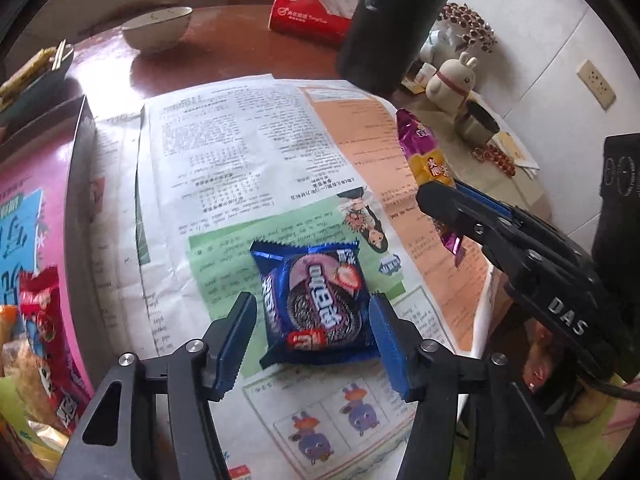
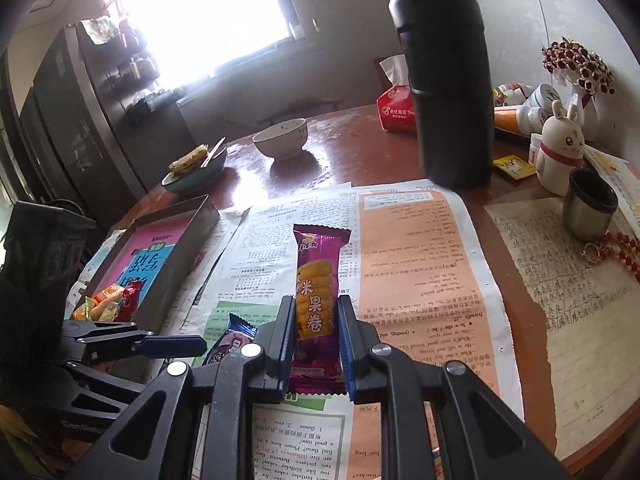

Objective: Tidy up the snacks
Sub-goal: 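Lift both held snacks and carry them over the pink tray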

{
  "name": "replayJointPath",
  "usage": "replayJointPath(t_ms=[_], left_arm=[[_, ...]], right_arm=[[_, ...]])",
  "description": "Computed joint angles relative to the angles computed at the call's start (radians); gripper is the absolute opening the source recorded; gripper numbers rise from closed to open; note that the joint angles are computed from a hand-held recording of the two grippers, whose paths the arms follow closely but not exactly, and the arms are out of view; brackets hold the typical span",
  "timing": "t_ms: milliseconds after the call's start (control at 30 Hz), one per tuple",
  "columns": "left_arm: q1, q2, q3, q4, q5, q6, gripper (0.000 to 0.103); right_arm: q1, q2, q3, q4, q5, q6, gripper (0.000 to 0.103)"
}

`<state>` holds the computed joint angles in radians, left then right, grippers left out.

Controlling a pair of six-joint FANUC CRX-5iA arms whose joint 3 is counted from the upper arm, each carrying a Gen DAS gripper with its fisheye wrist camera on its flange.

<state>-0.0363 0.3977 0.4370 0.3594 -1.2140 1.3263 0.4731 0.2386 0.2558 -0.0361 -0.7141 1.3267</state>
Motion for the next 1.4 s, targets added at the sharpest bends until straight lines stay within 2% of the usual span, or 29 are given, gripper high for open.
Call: replayJointPath(t_ms=[67, 333, 400, 467, 533, 700, 1033, 1400], left_arm=[[-0.017, 0.012, 0.026, -0.043, -0.002, 0.019, 0.060], [-0.053, 0.051, 0.079, -0.087, -0.021, 0.041, 0.063], [-0.065, 0.044, 0.072, -0.110, 0.000, 0.035, 0.060], [-0.073, 0.037, 0.061, -0.123, 0.017, 0.026, 0.052], [-0.074, 0.032, 0.051, -0.116, 0.026, 0.017, 0.031], [-0.059, 0.021, 0.031, -0.079, 0.018, -0.008, 0.024], [0.022, -0.106, -0.080, 0.012, 0.087, -0.060, 0.024], [0.162, -0.253, -0.212, 0.049, 0.160, -0.070, 0.024]], right_arm=[[-0.003, -0.004, -0.005, -0.005, 0.007, -0.003, 0.021], [-0.017, -0.018, -0.023, -0.030, 0.031, -0.007, 0.021], [-0.019, -0.020, -0.024, -0.041, 0.033, -0.002, 0.021], [-0.021, -0.021, -0.026, -0.046, 0.036, -0.001, 0.021], [-0.021, -0.024, -0.031, -0.046, 0.041, -0.007, 0.021], [-0.018, -0.039, -0.046, -0.046, 0.060, -0.015, 0.021], [0.019, -0.066, -0.035, -0.088, 0.083, 0.037, 0.021], [0.101, -0.010, 0.114, -0.195, 0.003, 0.176, 0.021]])
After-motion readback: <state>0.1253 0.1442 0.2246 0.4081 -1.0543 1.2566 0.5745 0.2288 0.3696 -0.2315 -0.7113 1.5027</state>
